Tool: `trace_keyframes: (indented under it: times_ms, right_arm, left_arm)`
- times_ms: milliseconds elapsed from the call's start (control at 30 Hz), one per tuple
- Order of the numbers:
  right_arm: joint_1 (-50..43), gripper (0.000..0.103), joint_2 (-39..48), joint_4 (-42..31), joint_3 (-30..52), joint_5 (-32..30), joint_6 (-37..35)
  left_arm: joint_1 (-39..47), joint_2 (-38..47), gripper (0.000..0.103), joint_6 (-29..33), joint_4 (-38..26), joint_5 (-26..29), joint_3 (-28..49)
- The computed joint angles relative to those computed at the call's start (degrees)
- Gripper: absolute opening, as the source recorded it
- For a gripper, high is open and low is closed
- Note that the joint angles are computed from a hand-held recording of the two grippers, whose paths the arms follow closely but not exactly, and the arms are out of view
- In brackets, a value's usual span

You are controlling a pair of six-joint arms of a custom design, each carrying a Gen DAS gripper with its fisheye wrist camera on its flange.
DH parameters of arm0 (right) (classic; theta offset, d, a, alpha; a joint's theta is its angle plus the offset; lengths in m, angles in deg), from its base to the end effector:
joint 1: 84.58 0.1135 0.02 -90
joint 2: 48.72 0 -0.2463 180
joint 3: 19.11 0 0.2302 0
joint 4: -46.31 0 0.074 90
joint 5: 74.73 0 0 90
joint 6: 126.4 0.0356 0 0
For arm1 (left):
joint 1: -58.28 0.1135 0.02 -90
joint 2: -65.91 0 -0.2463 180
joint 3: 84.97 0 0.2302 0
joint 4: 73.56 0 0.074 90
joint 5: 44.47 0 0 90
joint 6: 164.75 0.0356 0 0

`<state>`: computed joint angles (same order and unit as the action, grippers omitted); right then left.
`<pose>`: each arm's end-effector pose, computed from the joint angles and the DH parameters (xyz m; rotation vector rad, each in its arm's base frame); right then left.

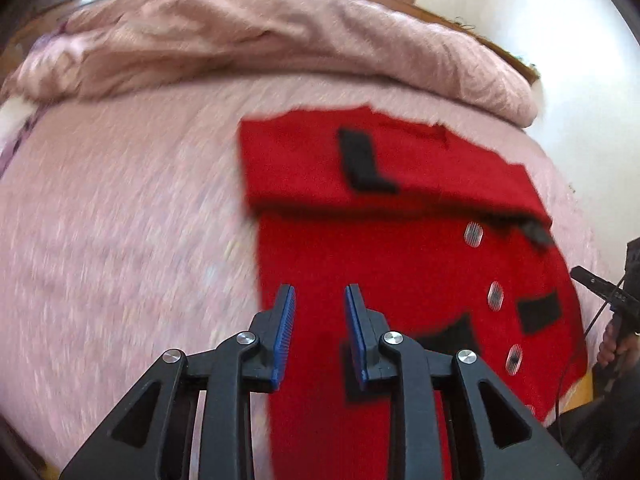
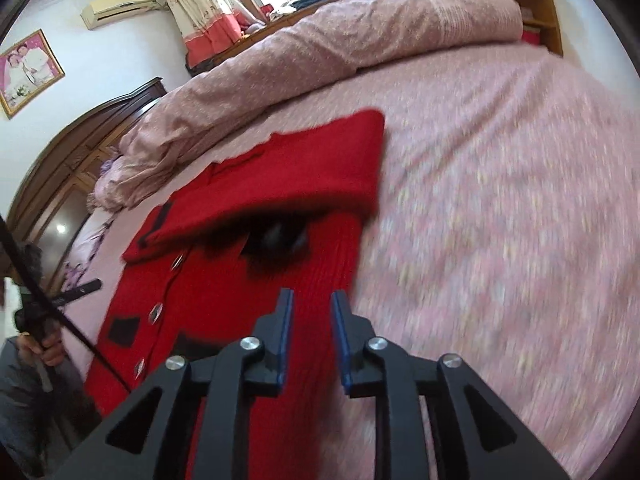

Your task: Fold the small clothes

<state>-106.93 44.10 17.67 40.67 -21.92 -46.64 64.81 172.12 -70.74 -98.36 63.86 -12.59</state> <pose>0.2613 -0.0842 0.1439 0.0512 2.4364 0.6122 0.3352 0.0271 0.1298 0.0594 2.5506 -0.3437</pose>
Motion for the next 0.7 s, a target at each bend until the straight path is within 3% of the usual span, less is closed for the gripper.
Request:
trace_keyframes:
  times_ms: [167,233,300,600,700]
  right_arm:
    - [-4.5,0.033,-7.23,-5.45,-7.56,-1.88,-5.62]
    - [-7.03,0.049,-8.58,-7.83,-8.98,-2.93,-7.46]
    - [-9.9,0.058,-8.94,-10.67,-9.32,-3.41,-8.83]
    - [-18.03,0.058,0.3,-23.91,-9.68,-14.9,-22.17]
    - [-18.83,0.058,1.04,-25.96,-11.06,-16.47,-25.15]
  left_arm:
    - [6.04,-1.14,0.022,2.21,-1.96,4.18,-7.98]
    - [7.32,-2.69,0.026,4.66,-2.76,5.84,-10.41]
    - [8.02,-4.0,0.034,6.05,-3.45,6.99,-11.91]
    - [8.82,-6.83,0.064,8.47,-7.94,11.13,-15.55]
    - [9.37,-7.17,0.065,10.52,-12.11,12.81,-15.08]
